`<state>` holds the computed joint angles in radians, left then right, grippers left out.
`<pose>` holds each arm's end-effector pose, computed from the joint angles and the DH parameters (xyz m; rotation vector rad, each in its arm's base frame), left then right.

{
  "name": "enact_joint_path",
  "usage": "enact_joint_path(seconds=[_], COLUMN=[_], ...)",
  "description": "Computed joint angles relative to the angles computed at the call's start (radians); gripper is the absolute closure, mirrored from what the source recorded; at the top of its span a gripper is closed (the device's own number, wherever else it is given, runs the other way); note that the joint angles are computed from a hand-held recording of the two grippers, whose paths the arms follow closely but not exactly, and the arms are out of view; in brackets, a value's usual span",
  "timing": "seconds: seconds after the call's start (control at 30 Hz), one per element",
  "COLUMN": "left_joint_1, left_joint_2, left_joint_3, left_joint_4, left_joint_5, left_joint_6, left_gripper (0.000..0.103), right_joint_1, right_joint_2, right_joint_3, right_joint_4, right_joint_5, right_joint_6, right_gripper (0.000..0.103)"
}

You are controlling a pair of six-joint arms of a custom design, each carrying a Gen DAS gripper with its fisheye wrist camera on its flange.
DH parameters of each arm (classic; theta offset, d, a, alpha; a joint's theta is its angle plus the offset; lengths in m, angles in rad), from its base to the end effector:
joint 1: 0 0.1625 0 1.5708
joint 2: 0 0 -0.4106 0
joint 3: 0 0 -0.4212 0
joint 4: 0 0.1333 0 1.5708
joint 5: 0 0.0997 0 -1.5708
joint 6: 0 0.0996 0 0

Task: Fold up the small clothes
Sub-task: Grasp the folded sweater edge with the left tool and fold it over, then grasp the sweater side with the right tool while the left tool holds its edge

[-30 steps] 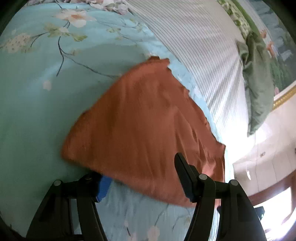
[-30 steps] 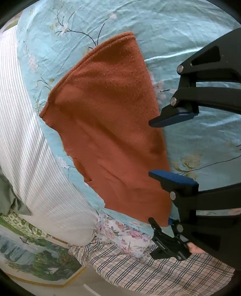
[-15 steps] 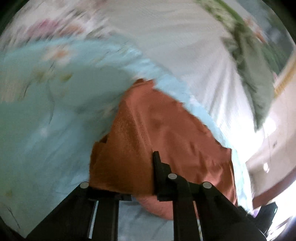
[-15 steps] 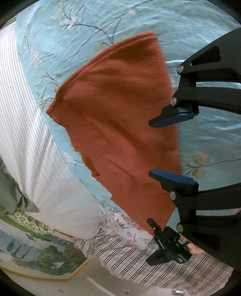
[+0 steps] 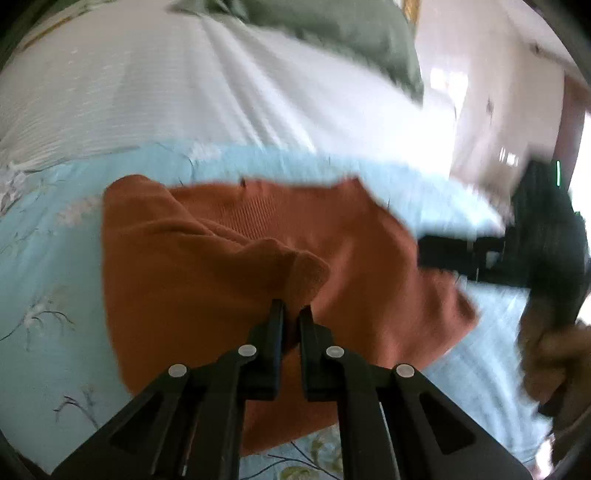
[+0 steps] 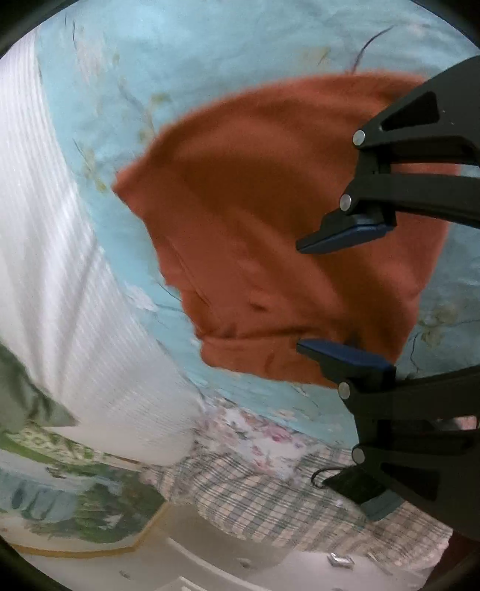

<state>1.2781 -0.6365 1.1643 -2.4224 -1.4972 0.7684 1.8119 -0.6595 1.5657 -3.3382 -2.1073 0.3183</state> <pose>-0.1020 -0.8259 0.1320 1.4833 2.5636 -0.4444 0.2505 -0.6738 0.1024 -0.4218 -2.5455 1.3244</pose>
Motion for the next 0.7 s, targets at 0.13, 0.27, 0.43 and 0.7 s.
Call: enact_joint_path(seconds=[0.13,0.27,0.43,0.7], left_joint_1=[0.01,0.032,0.039,0.037], left_joint_2=[0.005,0.0,-0.019,-0.029], left_joint_3=[0.008,-0.035,-0.027,-0.035], left_joint_4=[-0.005,0.059,0.071,0.101], left_joint_5=[0.001,-0.063,-0.1,-0.112], left_joint_6=[0.029,0.016,0.035,0.043], left_gripper=[0.098,0.099,0.099,0.1], right_joint_1=[-0.053,-0.106,-0.115,-0.073], right_joint_2=[0.047,0.133,0.279,0.289], right_joint_3=[-0.145,-0.338,-0.62,-0.682], right_joint_4=[0.201,0.41,0.609,0.647], right_joint_5=[0.138,0.286,0.331,0.234], right_joint_6=[-0.02,-0.032,-0.086,-0.155], right_gripper=[0.032,0.029,0.03,0.088])
